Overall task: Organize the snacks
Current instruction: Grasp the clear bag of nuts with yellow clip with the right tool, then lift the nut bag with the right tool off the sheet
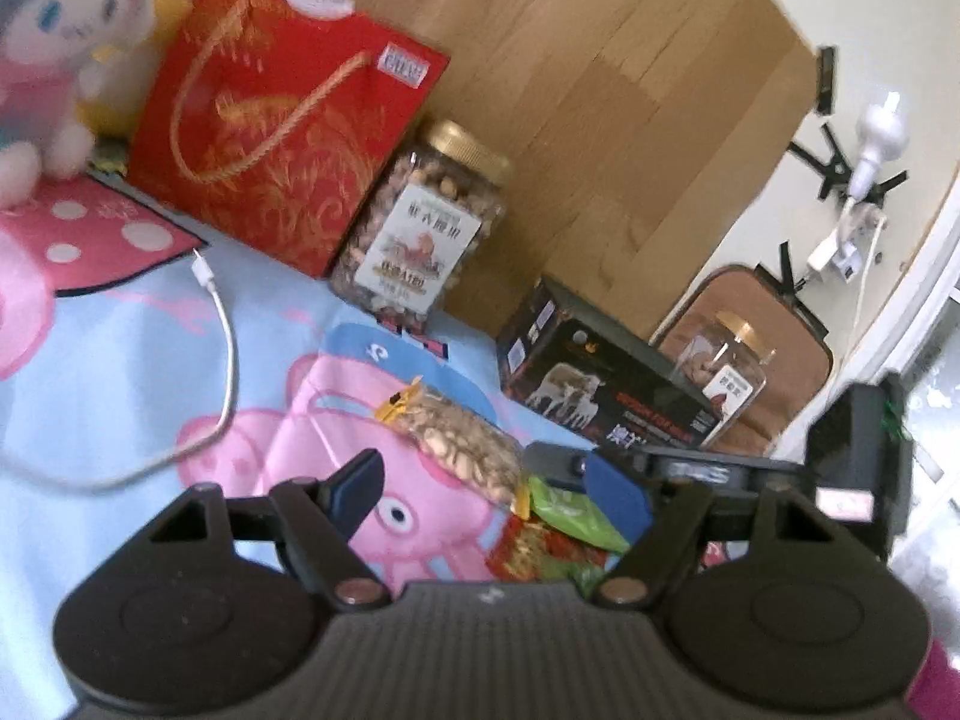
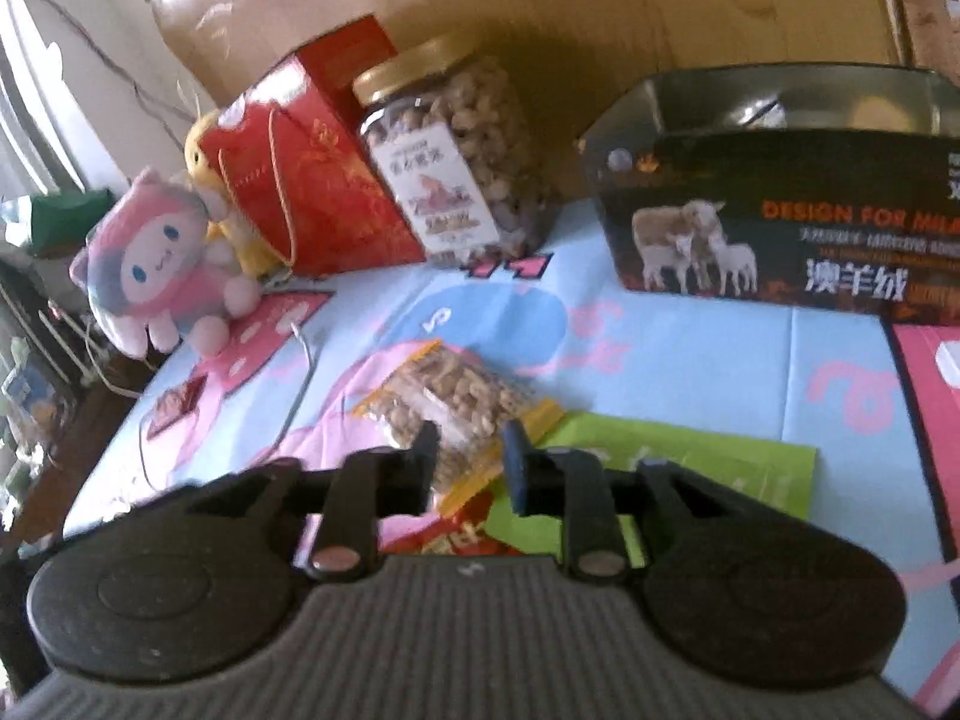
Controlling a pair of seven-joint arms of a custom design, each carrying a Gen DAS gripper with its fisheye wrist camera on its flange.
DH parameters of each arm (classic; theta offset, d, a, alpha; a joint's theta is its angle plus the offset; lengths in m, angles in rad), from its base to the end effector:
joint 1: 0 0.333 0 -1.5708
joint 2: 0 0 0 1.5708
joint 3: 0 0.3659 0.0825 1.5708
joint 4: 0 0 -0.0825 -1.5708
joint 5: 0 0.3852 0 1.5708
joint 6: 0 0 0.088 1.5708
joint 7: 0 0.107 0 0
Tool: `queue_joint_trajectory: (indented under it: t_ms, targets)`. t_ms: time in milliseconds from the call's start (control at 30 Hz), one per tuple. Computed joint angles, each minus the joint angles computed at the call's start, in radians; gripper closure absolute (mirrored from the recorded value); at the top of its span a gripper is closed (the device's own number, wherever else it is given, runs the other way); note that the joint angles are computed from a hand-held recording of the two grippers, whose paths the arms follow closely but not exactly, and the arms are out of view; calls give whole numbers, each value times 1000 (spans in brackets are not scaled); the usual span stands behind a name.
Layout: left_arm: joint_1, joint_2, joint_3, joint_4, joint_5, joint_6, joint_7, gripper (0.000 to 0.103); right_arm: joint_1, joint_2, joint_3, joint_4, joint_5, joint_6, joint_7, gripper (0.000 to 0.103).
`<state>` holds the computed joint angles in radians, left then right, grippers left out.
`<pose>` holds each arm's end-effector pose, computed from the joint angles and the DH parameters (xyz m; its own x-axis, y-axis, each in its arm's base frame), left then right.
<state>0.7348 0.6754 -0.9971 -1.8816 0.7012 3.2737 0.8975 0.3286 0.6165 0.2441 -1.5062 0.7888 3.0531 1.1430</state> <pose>0.6803 -0.0988 0.4577 -0.2017 -0.8113 0.5487 -0.6317 -0.3204 -0.7059 0.7049 0.3295 0.4411 0.3147 -0.8355 -0.4505 -0.7011 0.1154 -0.7037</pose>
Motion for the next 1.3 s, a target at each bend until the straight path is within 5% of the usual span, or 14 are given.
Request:
queue_joint_trajectory:
  t_ms: [33, 100, 233, 333, 433, 600, 733, 900, 1067, 1300]
  targets:
    - [32, 63, -70, 43, 3, -94, 23, 25, 5, 12, -6, 17, 2, 9, 12, 53]
    - [46, 188, -159, 135, -47, -221, 97, 25, 26, 23, -39, 37, -18, 13, 44, 49]
    - [-20, 271, -153, 263, -136, -297, 144, 25, 55, 58, -102, 93, -70, -51, 144, 49]
    - [-59, 338, -169, 348, -202, -364, 195, 26, 6, 86, -43, 126, -52, -76, 142, 48]
    - [-89, 350, -148, 368, -224, -327, 237, 28, -72, 115, 62, 168, 24, -136, 74, 48]
    - [-107, 300, -90, 350, -274, -292, 255, 51, 13, 117, -39, 190, -50, -148, 105, 50]
    - [-81, 283, -92, 310, -345, -270, 262, 65, 7, 128, -23, 214, -71, -215, 98, 73]
    - [-19, 209, -95, 192, -410, -175, 268, 65, 49, 108, -29, 202, -120, -235, 22, 80]
    - [109, 201, -197, 66, -352, -118, 264, 42, 36, 76, 26, 152, -85, -212, -91, 83]
    - [210, 121, -214, -74, -251, -93, 185, 34, 18, 79, 56, 125, 23, -218, -113, 83]
